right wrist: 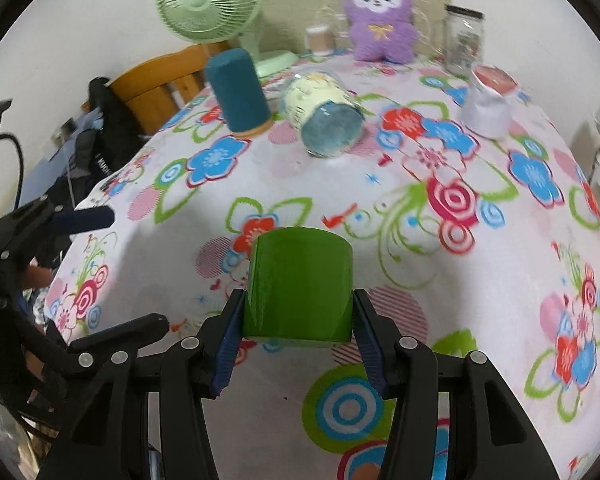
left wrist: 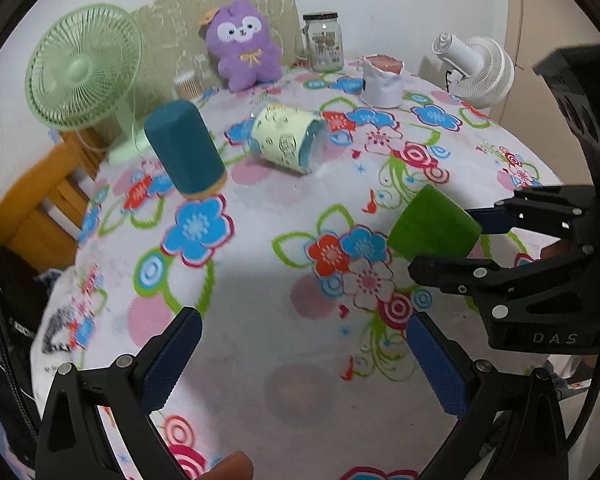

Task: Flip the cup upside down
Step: 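Carry the green cup to the left gripper and open the right gripper while the left gripper approaches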

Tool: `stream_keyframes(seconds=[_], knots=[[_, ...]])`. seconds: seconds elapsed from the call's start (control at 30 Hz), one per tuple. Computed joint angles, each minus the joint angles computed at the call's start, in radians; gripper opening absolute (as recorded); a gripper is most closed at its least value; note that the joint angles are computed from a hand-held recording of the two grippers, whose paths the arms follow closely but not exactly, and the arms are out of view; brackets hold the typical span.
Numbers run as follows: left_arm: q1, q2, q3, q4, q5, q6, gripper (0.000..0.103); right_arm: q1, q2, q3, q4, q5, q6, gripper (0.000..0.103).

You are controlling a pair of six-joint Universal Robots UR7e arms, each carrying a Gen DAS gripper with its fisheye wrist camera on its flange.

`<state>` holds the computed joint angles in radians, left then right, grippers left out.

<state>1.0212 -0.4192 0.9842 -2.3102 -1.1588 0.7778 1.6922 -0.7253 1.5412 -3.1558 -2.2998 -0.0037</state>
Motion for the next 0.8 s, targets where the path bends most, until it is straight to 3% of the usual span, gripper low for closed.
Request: stream_keyframes(seconds=[0.2, 0.33, 0.4, 0.47, 0.63, 0.8], knots=[[0.007, -0.002, 0.004, 0.024, -0.01, -0.045, 0.103, -0.007, 0.005, 0.011, -0.01, 0.025, 0.106, 0.055], [0.008, -0.002, 0.004, 0.031, -0.01, -0.057, 0.103, -0.004, 0.016, -0.002, 0.0, 0.009, 0.107, 0.056], [0.007, -0.003, 0.009, 0.026, -0.003, -0.052, 0.103, -0.002, 0.016, -0.003, -0.002, 0.002, 0.098, 0.061], [0.007, -0.005, 0.012, 0.022, -0.004, -0.054, 0.103, 0.002, 0.012, 0.004, -0.02, -0.009, 0.091, 0.077], [0.007, -0.005, 0.0, 0.042, -0.02, -0.076, 0.103, 0.003, -0.016, 0.032, -0.032, 0.005, 0.089, 0.085], [0.0, -0.012, 0.003, 0.05, -0.037, -0.097, 0.103, 0.002, -0.057, 0.071, -0.027, 0.051, 0.073, 0.085]])
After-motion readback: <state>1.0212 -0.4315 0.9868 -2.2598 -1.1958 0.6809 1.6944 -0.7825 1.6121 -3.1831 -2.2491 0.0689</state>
